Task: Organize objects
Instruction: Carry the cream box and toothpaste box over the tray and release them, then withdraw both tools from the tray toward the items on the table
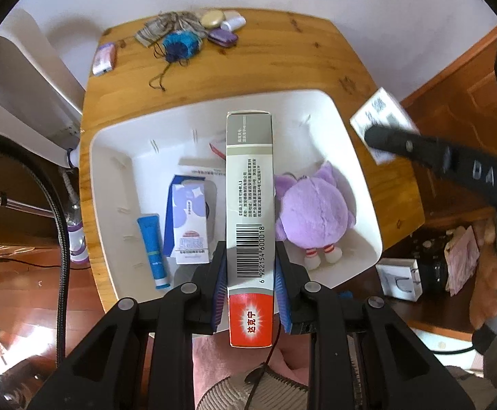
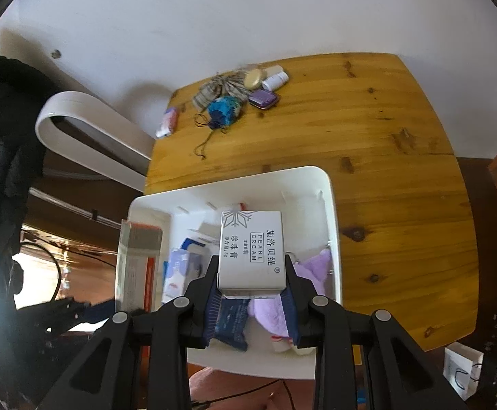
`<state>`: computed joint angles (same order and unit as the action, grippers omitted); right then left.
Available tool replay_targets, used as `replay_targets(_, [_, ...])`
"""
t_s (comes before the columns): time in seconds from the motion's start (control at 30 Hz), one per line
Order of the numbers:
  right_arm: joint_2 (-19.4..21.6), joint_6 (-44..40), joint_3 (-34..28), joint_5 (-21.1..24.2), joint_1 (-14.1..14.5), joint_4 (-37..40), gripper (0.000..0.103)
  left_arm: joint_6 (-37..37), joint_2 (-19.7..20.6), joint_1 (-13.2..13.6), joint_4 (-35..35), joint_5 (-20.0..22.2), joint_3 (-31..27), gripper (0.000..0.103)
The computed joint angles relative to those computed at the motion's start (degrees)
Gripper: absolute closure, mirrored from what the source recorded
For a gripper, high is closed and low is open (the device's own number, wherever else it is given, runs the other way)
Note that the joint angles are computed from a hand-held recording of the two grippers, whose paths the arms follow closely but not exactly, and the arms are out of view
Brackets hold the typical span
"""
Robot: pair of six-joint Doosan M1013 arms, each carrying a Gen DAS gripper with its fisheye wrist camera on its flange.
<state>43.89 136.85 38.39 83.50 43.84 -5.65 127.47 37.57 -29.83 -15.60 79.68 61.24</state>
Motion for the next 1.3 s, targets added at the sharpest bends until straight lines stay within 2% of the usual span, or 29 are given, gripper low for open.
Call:
replay_targets(0.13, [1.1,-0.7,-1.2,1.4,-0.1,-1.2,0.071,1.5,0.3,-0.5,1.7,0.3,0.4,0.075])
replay_targets(0.17, [1.2,-0.8,-1.2,1.4,-0.1,-1.2,0.070,5.1,1.0,-0.5,1.1,2.0,-0.5,0.075])
replay_targets(0.23, [1.5,-1.3,-1.3,1.9,-0.2,-0.6,0.070,5.8,0.9,-0.7,1.9,1.8,-0.3,0.074])
replay_targets(0.27, [1.7,-1.4,-1.3,2.0,-0.3,0.0,0.069,5.8,1.0,-0.7,2.1,1.9,-0.3,0.073])
replay_targets(0.3, [1.7,-1.7,-1.1,2.1,-0.4,1.1,0.067,5.7,1.1,-0.8,2.3,2.1,-0.5,0.066])
replay_targets(0.33, [1.7,-1.7,-1.1,2.2,-0.4,1.5,0.060,5.5,1.2,-0.8,2.4,2.2,-0.6,0.057])
replay_targets(0.37, [1.7,-1.6,-0.9,2.3,-0.4,1.6,0.050,5.4,1.2,-0.8,2.2,2.2,-0.7,0.052])
replay_targets(0.4, [1.6,-1.5,-0.6,2.2,-0.3,1.3,0.045,5.2,1.3,-0.7,1.9,2.4,-1.0,0.047])
replay_targets(0.43, [1.4,-1.4,-0.3,1.9,-0.2,1.0,0.040,5.0,1.4,-0.6,1.5,2.5,-1.1,0.046])
replay_targets(0.63, [0.9,-2.1,0.0,1.4,0.0,0.3,0.040,4.5,1.4,-0.6,1.2,2.4,-1.7,0.046])
replay_targets(1.3, [-2.4,-3.7,3.9,-1.5,0.7,-1.8,0.040,7.3,-1.8,-0.8,-1.0,-0.9,1.9,0.046])
